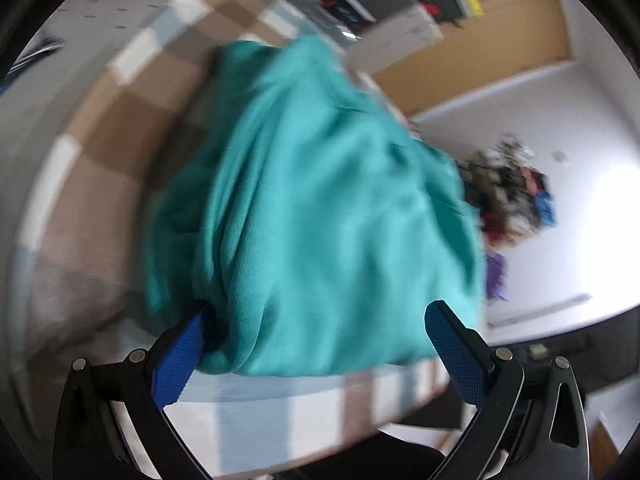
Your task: Fold large clothes
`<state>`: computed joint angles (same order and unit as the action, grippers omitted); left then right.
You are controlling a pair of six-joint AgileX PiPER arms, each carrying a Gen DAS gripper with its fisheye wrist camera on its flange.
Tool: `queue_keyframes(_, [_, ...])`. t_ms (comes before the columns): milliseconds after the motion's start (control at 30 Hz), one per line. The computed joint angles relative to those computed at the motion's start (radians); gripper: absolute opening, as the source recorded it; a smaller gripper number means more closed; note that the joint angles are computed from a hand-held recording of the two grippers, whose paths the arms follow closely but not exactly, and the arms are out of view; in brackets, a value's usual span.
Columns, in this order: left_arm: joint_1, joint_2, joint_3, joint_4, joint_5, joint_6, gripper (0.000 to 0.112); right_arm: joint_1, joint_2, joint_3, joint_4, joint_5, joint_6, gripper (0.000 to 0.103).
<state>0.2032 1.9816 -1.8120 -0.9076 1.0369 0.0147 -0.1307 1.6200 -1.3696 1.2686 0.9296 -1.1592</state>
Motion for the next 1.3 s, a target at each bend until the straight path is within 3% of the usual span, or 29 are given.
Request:
queue_keyframes(133, [-0.004,-0.032,0.031,-0.024,-0.018,0.05,0.102,0.085,0.011,-0.007,-0.106,-0.036,-0.019,0.103])
queue_keyframes(267, [0.03,-0.032,0.119,-0.137,-0.037,0.12,0.101,0.205,0.015,-0.004,-0.238,-0.026,-0.005,0.103])
queue_keyframes(367, [0.073,-0.023,0.159,-0.272,0.001,0.202,0.101,0.354,0.014,-0.003,-0.348,-0.047,-0.035,0.103])
queue_keyframes(500, [0.102,0.001,0.179,-0.394,0.053,0.281,0.101,0.626,0.082,-0.036,-0.581,-0.195,-0.026,0.102])
queue_keyframes(600, [0.118,0.016,0.158,-0.422,0.102,0.296,0.101,0.749,0.206,-0.148,-0.727,-0.227,0.086,0.1])
queue_keyframes(700, [0.131,0.017,0.154,-0.449,0.142,0.325,0.101,0.788,0.327,-0.289,-0.803,-0.209,0.261,0.092])
queue_keyframes(767, [0.131,0.017,0.147,-0.45,0.154,0.329,0.101,0.787,0.408,-0.401,-0.803,-0.138,0.349,0.074])
queue_keyframes(800, [0.137,0.014,0.152,-0.459,0.162,0.342,0.101,0.786,0.436,-0.444,-0.797,-0.098,0.361,0.054])
queue_keyframes(867, [0.14,0.009,0.165,-0.49,0.161,0.354,0.101,0.805,0.443,-0.439,-0.864,-0.136,0.423,0.037])
queue_keyframes(933, [0.148,-0.009,0.193,-0.513,0.151,0.376,0.101,0.789,0.444,-0.439,-0.828,-0.147,0.427,0.017])
queue_keyframes(1033, [0.166,-0.104,0.297,-0.52,0.05,0.402,0.101,0.714,0.453,-0.467,-0.671,-0.1,0.402,0.012])
queue_keyframes(1100, [0.16,-0.171,0.349,-0.429,-0.051,0.345,0.102,0.676,0.431,-0.44,-0.579,-0.117,0.371,0.012])
queue_keyframes(1200, [0.115,-0.159,0.302,-0.251,-0.083,0.22,0.102,0.633,0.401,-0.411,-0.474,-0.124,0.329,0.011])
queue_keyframes(1233, [0.104,-0.146,0.296,-0.249,-0.09,0.198,0.101,0.621,0.406,-0.428,-0.454,-0.106,0.34,0.011])
queue_keyframes(1300, [0.107,-0.085,0.269,-0.341,-0.032,0.196,0.101,0.606,0.425,-0.476,-0.426,-0.069,0.355,0.011])
